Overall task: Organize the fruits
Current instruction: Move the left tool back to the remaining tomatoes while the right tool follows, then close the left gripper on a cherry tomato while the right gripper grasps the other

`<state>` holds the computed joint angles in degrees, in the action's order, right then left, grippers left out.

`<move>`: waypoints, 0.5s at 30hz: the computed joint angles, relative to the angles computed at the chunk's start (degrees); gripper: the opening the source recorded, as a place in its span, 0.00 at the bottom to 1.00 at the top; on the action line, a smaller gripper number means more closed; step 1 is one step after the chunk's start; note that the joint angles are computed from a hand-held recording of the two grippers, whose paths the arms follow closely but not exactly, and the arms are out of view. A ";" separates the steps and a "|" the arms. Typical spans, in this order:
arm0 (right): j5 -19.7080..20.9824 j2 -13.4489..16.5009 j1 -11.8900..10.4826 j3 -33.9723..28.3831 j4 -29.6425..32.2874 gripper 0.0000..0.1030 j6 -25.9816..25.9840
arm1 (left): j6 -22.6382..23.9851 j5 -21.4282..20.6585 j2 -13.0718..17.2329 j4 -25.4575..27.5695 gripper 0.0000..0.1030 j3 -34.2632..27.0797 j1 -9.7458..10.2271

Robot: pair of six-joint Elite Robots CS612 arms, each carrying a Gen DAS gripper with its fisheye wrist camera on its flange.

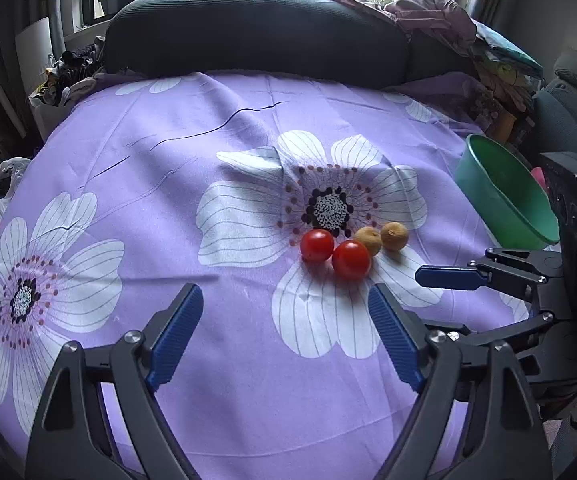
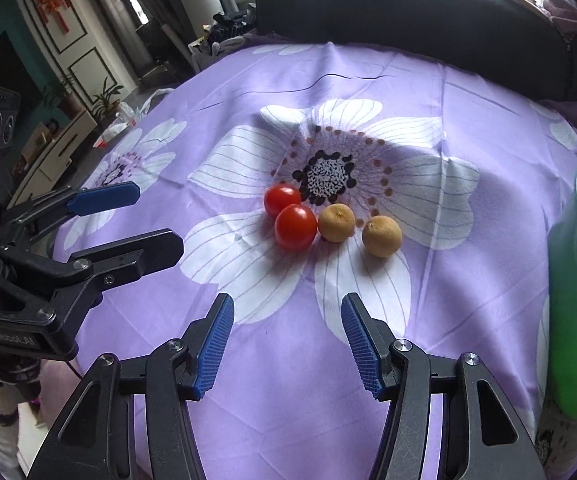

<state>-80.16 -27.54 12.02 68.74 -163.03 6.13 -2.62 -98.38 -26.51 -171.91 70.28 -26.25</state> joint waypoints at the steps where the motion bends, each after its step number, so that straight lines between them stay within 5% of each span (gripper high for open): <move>1: -0.07 0.49 0.07 -1.08 0.97 0.54 -0.66 | 0.19 0.16 0.30 0.68 0.80 -0.73 0.06; 7: -0.76 3.22 0.24 -6.75 6.12 0.47 -2.58 | 2.43 -1.56 2.01 3.75 0.68 -4.42 0.50; 15: -1.30 5.10 0.19 -10.25 7.92 0.43 -3.80 | 4.79 -2.13 3.55 7.04 0.67 -7.61 0.65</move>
